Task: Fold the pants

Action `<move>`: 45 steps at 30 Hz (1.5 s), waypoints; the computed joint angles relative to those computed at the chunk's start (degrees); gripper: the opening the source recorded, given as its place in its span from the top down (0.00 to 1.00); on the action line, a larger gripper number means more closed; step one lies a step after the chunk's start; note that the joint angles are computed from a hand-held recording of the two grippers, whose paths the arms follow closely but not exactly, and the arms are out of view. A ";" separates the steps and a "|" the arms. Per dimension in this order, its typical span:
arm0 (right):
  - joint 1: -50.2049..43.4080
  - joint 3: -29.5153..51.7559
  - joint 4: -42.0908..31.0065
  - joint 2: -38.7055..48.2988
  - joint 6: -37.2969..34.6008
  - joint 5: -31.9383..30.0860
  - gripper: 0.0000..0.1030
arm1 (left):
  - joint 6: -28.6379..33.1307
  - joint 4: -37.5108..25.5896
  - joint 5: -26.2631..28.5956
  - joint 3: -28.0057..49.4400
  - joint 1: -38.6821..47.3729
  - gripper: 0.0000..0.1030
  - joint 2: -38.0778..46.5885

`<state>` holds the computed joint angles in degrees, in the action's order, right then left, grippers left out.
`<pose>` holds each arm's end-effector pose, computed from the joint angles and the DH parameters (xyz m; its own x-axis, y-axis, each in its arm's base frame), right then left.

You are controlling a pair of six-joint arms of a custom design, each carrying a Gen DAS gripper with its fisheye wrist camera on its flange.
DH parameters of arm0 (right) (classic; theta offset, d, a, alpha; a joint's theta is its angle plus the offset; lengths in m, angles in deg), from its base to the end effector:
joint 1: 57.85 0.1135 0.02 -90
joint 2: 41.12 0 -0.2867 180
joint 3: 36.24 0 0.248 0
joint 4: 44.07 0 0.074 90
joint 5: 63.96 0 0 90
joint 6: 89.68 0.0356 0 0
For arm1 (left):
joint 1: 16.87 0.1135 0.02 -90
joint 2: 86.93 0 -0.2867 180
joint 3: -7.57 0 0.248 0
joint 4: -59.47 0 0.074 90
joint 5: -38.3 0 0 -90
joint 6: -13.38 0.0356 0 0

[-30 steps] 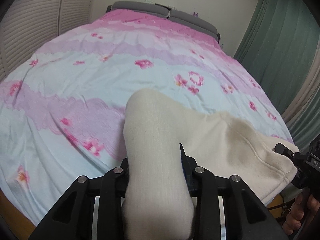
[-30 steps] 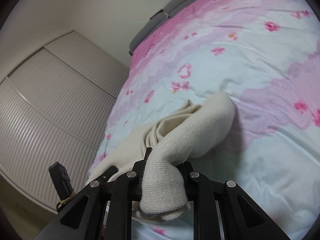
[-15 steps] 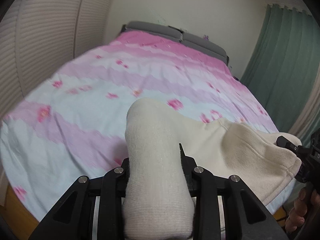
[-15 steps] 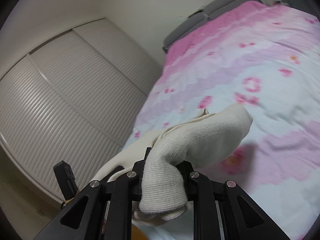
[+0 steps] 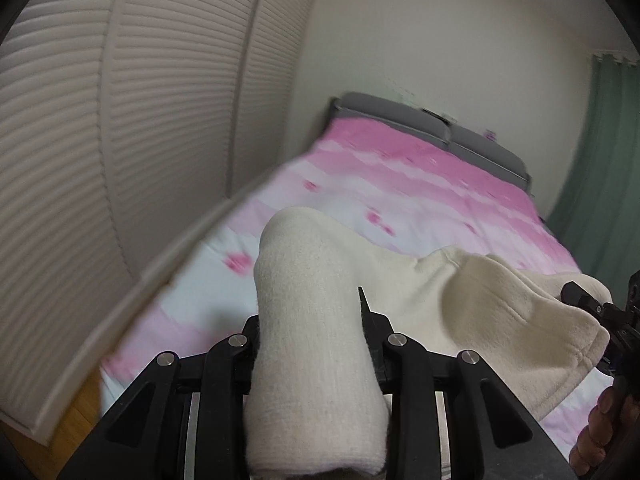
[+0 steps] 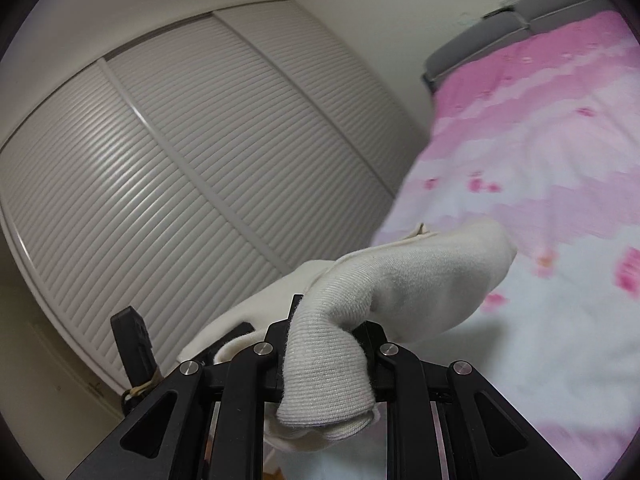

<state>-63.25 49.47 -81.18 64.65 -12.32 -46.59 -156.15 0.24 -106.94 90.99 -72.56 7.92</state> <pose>0.3783 -0.0016 0.2332 -0.7097 0.0015 -0.7045 -0.6583 0.3548 0.6639 0.2037 -0.2466 0.2611 -0.4089 -0.3954 -0.8225 -0.4653 0.8657 -0.1848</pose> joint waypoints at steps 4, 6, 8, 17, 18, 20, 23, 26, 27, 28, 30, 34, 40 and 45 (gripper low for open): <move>12.20 -6.12 36.67 3.56 27.68 5.67 0.80 | 15.41 13.06 1.69 -11.70 11.63 0.70 -9.06; 16.94 -4.91 46.51 8.56 34.01 9.54 0.80 | 24.21 22.53 3.22 -17.19 18.43 0.70 -10.96; 20.27 -1.90 48.95 13.33 34.85 13.18 0.80 | 32.56 35.33 6.08 -23.23 25.48 0.70 -10.46; 22.51 0.02 43.72 29.31 26.34 19.00 0.79 | 33.72 67.75 15.49 -37.06 33.08 0.69 11.53; 22.13 -2.08 45.85 29.48 26.09 18.96 0.78 | 33.10 69.73 13.56 -38.20 31.80 0.69 12.60; 21.64 -4.75 46.21 29.37 24.72 20.29 0.75 | 31.16 73.21 12.25 -40.76 30.29 0.67 13.72; 21.06 -5.54 42.21 30.17 24.58 23.87 0.70 | 29.15 75.73 11.80 -43.21 29.60 0.60 15.58; 20.45 -6.93 39.99 30.19 25.16 28.11 0.67 | 28.12 73.59 9.68 -42.85 28.38 0.46 17.24; 20.30 -8.77 41.77 29.78 25.09 29.52 0.64 | 26.53 70.79 8.40 -42.09 27.62 0.34 17.41; 20.42 -10.20 43.05 29.18 24.48 30.77 0.63 | 25.40 69.79 7.57 -41.91 27.47 0.25 17.74; 21.17 -13.16 46.04 28.22 22.75 34.52 0.53 | 23.95 70.85 6.97 -42.86 27.71 0.14 18.19; 21.87 -15.48 48.21 27.57 19.88 37.80 0.52 | 22.41 75.30 7.67 -45.09 28.50 0.07 19.90; 20.27 -23.41 53.44 18.88 17.43 42.21 0.42 | 18.25 55.51 -0.26 -38.68 20.72 0.07 15.60; 16.15 -30.74 56.05 10.70 10.84 40.83 0.29 | 8.09 36.24 -4.67 -32.13 11.56 0.06 12.87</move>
